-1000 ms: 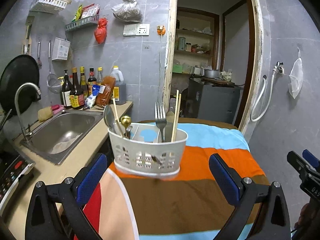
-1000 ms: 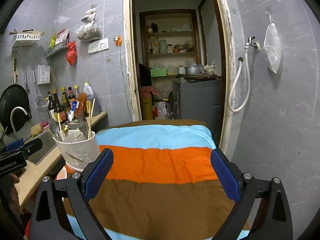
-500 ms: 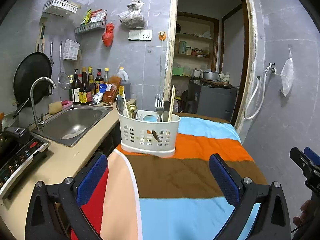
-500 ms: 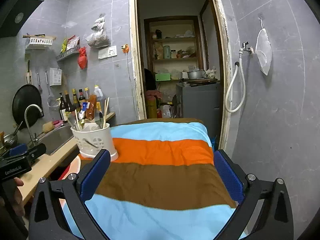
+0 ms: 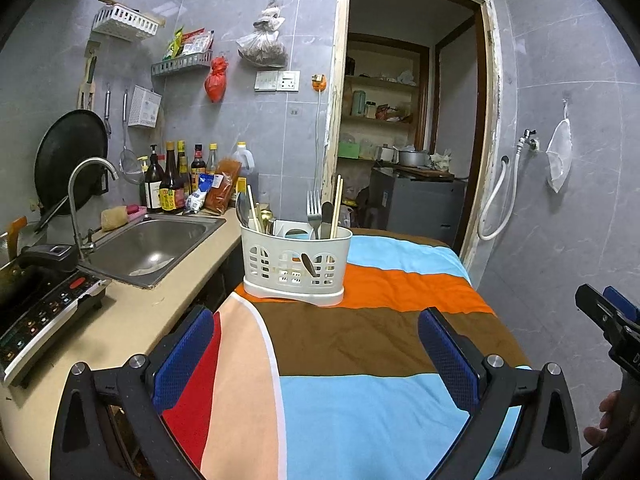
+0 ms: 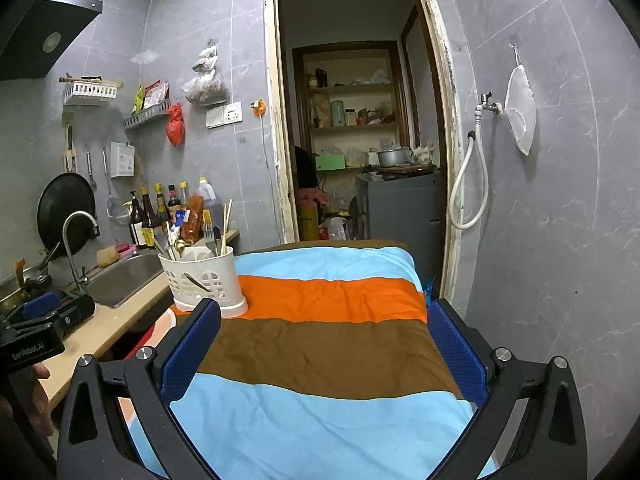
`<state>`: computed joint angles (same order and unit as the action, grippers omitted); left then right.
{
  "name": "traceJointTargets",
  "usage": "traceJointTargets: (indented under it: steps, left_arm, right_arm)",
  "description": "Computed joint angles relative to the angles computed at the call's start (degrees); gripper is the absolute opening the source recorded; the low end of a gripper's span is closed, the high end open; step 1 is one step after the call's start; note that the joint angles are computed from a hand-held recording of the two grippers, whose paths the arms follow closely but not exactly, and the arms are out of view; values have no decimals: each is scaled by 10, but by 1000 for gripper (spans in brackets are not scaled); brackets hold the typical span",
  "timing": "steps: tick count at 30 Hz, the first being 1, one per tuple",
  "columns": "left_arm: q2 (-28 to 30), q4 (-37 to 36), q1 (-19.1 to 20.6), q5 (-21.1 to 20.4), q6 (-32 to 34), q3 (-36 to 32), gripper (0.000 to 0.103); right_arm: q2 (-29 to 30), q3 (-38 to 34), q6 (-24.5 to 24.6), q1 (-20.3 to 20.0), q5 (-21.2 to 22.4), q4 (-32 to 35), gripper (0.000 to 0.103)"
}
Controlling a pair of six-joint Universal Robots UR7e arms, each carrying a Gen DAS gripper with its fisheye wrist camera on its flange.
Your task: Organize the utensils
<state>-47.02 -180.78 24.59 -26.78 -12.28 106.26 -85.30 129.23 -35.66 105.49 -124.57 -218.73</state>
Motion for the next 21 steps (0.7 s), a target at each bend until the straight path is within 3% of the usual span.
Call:
traceJointTargets:
  steps: [21]
  left_arm:
    - [-3,-2,-3,6,-2,2,103]
  right_arm:
    - [-6,10,3,5,-3,1,101]
